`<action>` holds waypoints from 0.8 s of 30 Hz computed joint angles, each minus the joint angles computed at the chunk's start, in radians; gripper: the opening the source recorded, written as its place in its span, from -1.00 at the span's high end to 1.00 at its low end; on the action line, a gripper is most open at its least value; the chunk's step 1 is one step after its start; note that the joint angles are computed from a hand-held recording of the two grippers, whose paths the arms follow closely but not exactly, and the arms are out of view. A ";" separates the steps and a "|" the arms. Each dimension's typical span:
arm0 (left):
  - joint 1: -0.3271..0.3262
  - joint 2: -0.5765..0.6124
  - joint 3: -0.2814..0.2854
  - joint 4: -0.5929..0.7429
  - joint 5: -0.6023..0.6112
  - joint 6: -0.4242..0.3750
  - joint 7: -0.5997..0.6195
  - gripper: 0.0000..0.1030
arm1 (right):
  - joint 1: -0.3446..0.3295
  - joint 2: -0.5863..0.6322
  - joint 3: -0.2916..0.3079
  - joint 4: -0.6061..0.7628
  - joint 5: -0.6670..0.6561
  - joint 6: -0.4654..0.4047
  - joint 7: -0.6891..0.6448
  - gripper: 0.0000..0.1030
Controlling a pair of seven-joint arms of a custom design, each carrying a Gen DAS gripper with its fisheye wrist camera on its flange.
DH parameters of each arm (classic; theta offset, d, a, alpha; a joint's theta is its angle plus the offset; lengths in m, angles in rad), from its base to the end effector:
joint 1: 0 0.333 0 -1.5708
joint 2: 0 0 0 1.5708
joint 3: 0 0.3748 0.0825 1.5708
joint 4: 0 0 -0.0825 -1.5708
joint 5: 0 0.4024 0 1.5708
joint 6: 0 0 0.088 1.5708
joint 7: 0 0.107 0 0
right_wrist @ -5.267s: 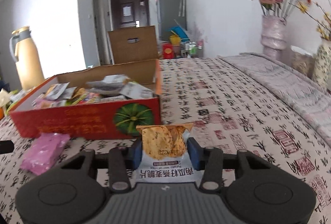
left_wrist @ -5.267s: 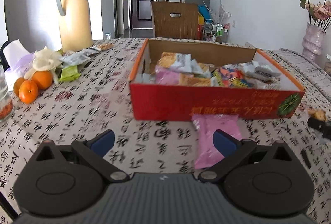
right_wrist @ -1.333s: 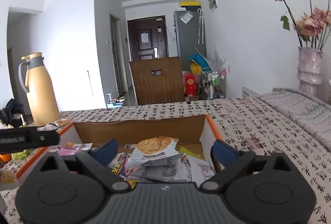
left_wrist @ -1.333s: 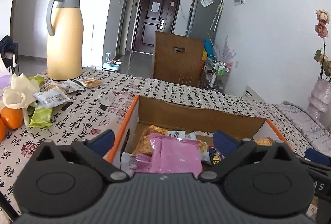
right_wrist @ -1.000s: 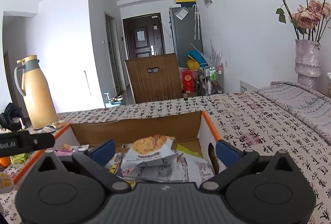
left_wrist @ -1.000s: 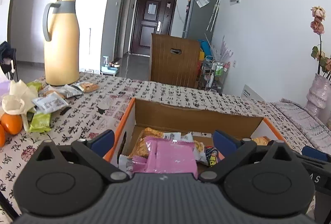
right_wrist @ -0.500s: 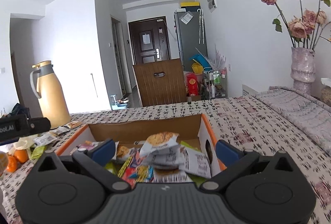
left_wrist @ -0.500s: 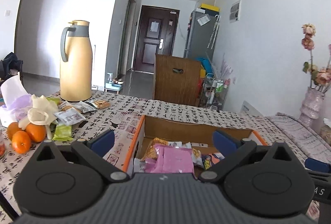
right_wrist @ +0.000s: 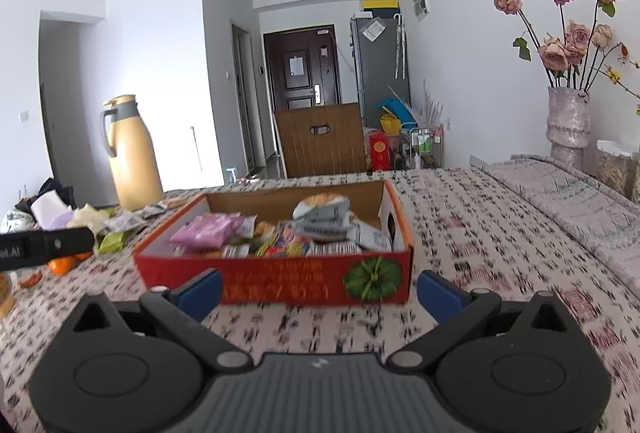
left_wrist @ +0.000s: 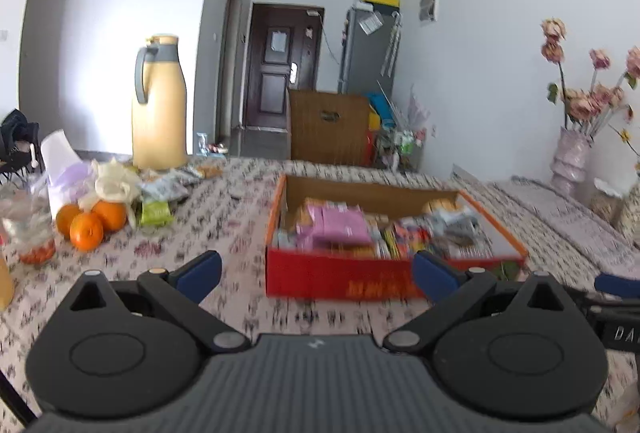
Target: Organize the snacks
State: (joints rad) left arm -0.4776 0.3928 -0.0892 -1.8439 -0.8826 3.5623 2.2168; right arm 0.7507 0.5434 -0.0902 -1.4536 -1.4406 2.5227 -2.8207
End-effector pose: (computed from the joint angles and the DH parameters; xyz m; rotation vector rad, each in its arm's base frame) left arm 0.6332 -0.2778 0.4854 -1.4295 1.6284 -1.1948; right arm 0.6086 0.5056 0.4648 -1.3618 1.5786 -0.9392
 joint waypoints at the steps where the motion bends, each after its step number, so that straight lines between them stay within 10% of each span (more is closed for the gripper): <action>1: 0.015 -0.012 -0.016 -0.027 0.016 -0.002 -0.015 -1.00 | 0.004 -0.009 0.003 -0.015 0.001 -0.002 0.003 -1.00; 8: 0.080 -0.067 -0.072 -0.168 0.132 -0.023 -0.133 -1.00 | 0.004 -0.043 0.035 -0.092 0.035 -0.004 -0.002 -1.00; 24: 0.013 -0.070 -0.003 -0.193 0.181 -0.076 -0.183 -1.00 | -0.012 -0.059 0.054 -0.137 0.053 -0.004 0.018 -1.00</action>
State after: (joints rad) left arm -0.4649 0.3233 -0.0918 -2.0370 -0.7015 3.4863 2.0341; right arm 0.7385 0.4847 -0.0358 -1.5904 -1.3877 2.5187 -2.8029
